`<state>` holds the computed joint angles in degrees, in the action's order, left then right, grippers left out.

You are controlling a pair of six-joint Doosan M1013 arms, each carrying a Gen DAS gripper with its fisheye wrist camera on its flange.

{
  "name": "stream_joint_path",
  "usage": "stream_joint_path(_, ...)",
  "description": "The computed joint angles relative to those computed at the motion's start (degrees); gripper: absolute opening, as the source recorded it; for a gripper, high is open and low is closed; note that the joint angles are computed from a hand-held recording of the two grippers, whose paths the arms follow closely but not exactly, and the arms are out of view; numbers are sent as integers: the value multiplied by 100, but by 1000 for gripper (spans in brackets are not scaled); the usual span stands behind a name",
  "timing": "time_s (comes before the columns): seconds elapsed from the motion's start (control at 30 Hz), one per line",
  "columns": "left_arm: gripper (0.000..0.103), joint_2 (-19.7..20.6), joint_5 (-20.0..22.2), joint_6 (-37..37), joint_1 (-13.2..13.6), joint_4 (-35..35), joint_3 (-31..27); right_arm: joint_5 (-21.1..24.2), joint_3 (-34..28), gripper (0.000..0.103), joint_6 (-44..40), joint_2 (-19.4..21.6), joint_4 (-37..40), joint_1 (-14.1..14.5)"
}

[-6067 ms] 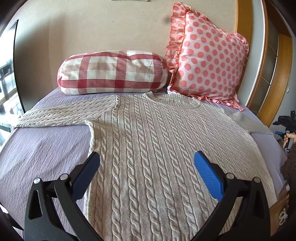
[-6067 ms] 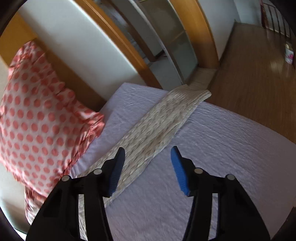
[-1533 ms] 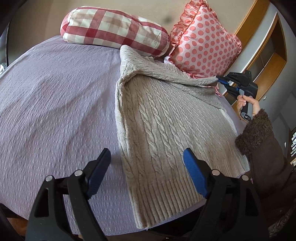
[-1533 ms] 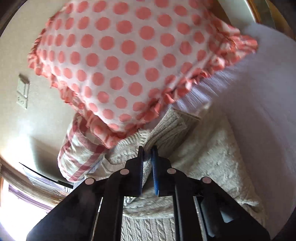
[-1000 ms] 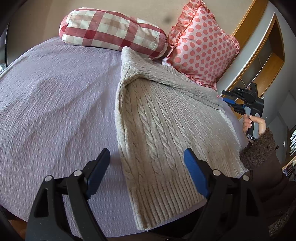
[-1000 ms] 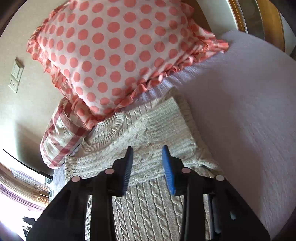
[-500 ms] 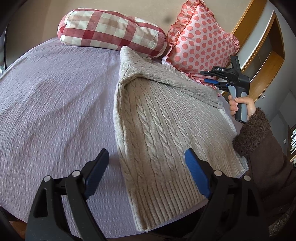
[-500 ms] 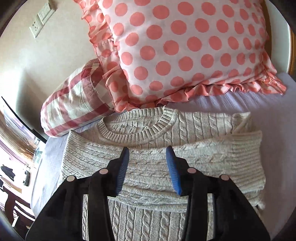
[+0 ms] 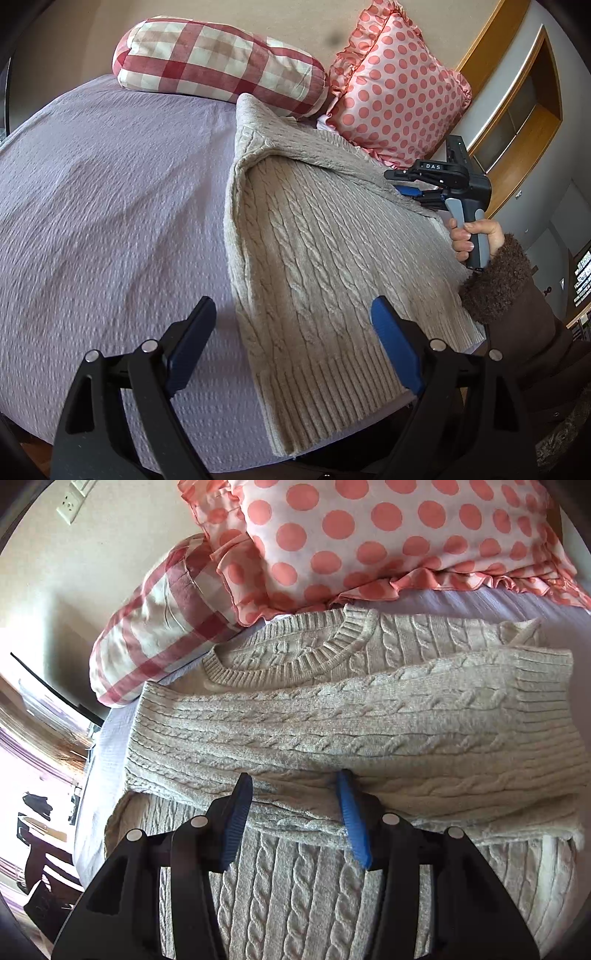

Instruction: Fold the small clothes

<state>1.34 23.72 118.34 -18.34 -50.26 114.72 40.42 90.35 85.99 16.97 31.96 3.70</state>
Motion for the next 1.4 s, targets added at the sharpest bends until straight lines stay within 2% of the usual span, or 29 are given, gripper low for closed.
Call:
stream_joint_path(0.03, 86, -14, 12, 0, 0, -42, 16, -103, 135, 50, -171, -145, 269, -45)
stream_joint_path(0.1, 86, -55, 47, 144, 11, -211, 68, -380, 512, 64, -522, -526, 508, -97)
stream_joint_path(0.13, 86, -81, 45, 169, 6, -236, 95, -570, 754, 82, -506, -763, 395, -106)
stream_joint_path(0.17, 86, -106, 57, 207, 4, -267, 120, -706, 980, 89, -477, -983, 232, -120)
stream_joint_path(0.3, 86, -157, 202, 244, -7, -289, 144, -792, 1772, 88, 675, -1735, -1434, -161)
stream_joint_path(0.33, 86, -169, 216, 200, -28, -215, 144, -760, 1961, 87, 1088, -1891, -1874, -166)
stream_joint_path(0.37, 85, -185, 209, 121, -59, -95, 149, -698, 2120, 82, 1264, -2017, -2024, -222)
stream_joint_path(0.47, 82, -231, 161, -174, -173, 301, 163, -570, 2541, 66, 1064, -2288, -1512, -498)
stream_joint_path(0.53, 78, -262, 130, -329, -239, 466, 185, -656, 2793, 60, 785, -2431, -1091, -572)
stream_joint_path(0.57, 74, -276, 102, -440, -268, 575, 198, -850, 2931, 59, 599, -2538, -913, -566)
stream_joint_path(0.6, 69, -293, 59, -606, -301, 733, 211, -848, 2997, 58, 308, -2585, -593, -585)
stream_joint_path(0.63, 65, -308, 32, -752, -321, 857, 224, -856, 3077, 54, -100, -2633, -168, -616)
stream_joint_path(0.67, 57, -315, 32, -873, -327, 939, 228, -715, 3119, 41, -535, -2644, 287, -650)
stream_joint_path(0.7, 46, -319, 44, -965, -327, 981, 233, -763, 3170, 39, -733, -2684, 442, -603)
stream_joint_path(0.73, 38, -314, 74, -1017, -315, 964, 238, -753, 3199, 33, -941, -2695, 514, -561)
stream_joint_path(0.77, 21, -299, 127, -1027, -293, 885, 240, -692, 3210, 14, -1144, -2680, 665, -530)
stream_joint_path(0.8, 11, -282, 156, -1033, -272, 799, 249, -690, 3233, 8, -1285, -2666, 838, -520)
stream_joint_path(0.87, 10, -284, 151, -791, -215, 423, 284, -805, 3321, 8, -1860, -2709, 1575, -612)
stream_joint_path(0.93, 10, -277, 167, -644, -154, 205, 263, -860, 3404, 8, -2899, -2780, 2908, -829)
stream_joint_path(1.03, 9, -254, 254, 84, 41, -573, 124, -833, 3345, 8, -4288, -2813, 4676, -1100)
stream_joint_path(1.13, 9, -43, 416, 725, 317, -1412, -293, -637, 2988, 8, -5161, -2514, 6004, -1283)
stream_joint_path(1.2, 9, 250, 459, 728, 453, -1682, -728, -719, 2646, 8, -5503, -2186, 6583, -1294)
stream_joint_path(1.23, 9, 439, 433, 597, 489, -1638, -999, -796, 2438, 8, -5581, -1975, 6775, -1272)
stream_joint_path(1.3, 9, 858, 272, -208, 475, -903, -1620, -1018, 1989, 8, -5358, -1502, 6817, -1215)
stream_joint_path(1.33, 9, 1100, 279, -727, 470, -473, -1949, -1191, 1791, 8, -5095, -1290, 6663, -1187)
stream_joint_path(1.4, 9, 1576, 397, -1937, 437, 679, -2603, -1489, 1299, 8, -4167, -809, 5868, -1127)
